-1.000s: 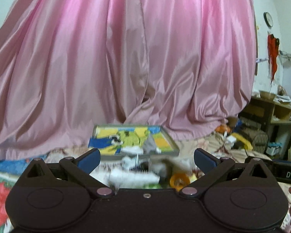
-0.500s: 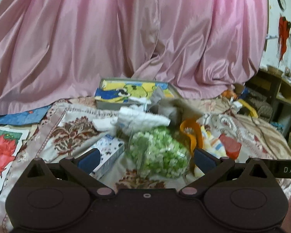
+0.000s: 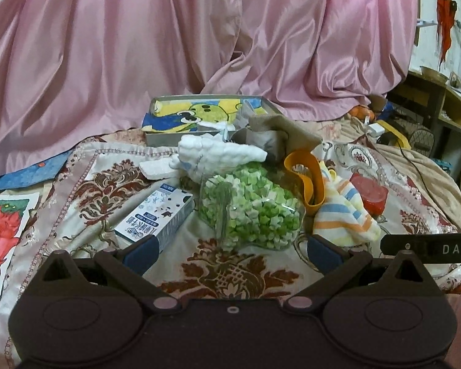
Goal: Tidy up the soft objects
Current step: 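Move both open tools back toward the remaining items on the bed, then grasp the striped cloth with the right tool while the left tool reaches the orange silicone cup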
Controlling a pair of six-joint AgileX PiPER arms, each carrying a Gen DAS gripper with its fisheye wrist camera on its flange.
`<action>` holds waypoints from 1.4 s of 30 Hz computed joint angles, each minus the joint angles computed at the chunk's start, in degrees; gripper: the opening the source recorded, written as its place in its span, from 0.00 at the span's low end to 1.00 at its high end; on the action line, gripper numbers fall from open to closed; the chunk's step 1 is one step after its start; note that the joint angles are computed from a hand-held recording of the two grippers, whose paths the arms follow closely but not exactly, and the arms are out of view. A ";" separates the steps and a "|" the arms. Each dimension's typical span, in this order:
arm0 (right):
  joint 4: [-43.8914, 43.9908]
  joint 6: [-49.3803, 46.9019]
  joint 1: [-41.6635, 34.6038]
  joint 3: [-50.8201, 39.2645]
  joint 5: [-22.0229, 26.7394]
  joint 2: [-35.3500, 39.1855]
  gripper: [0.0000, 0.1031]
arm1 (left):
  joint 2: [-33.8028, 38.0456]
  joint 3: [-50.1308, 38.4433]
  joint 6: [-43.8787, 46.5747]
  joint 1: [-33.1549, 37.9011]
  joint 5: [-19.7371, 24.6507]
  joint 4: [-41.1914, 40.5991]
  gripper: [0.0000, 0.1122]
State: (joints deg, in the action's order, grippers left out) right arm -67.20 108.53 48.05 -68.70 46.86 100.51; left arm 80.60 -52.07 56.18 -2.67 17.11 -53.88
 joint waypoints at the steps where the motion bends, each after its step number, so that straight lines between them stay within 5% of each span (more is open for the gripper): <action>1: 0.50 -0.37 -0.28 -0.31 -0.20 0.18 1.00 | 0.18 -0.10 0.02 0.02 0.21 0.11 0.91; 18: -6.28 5.77 -4.60 0.15 -3.86 0.86 1.00 | 9.00 -10.07 14.54 -0.48 10.03 -7.10 0.91; 29: -7.12 2.96 -10.18 -4.53 -7.55 5.35 0.97 | 27.24 -38.20 -3.14 -2.82 24.32 5.31 0.91; 42: -3.01 -7.67 -11.79 -12.82 -10.04 12.18 0.65 | 46.64 -71.73 -16.24 -7.45 42.63 20.15 0.71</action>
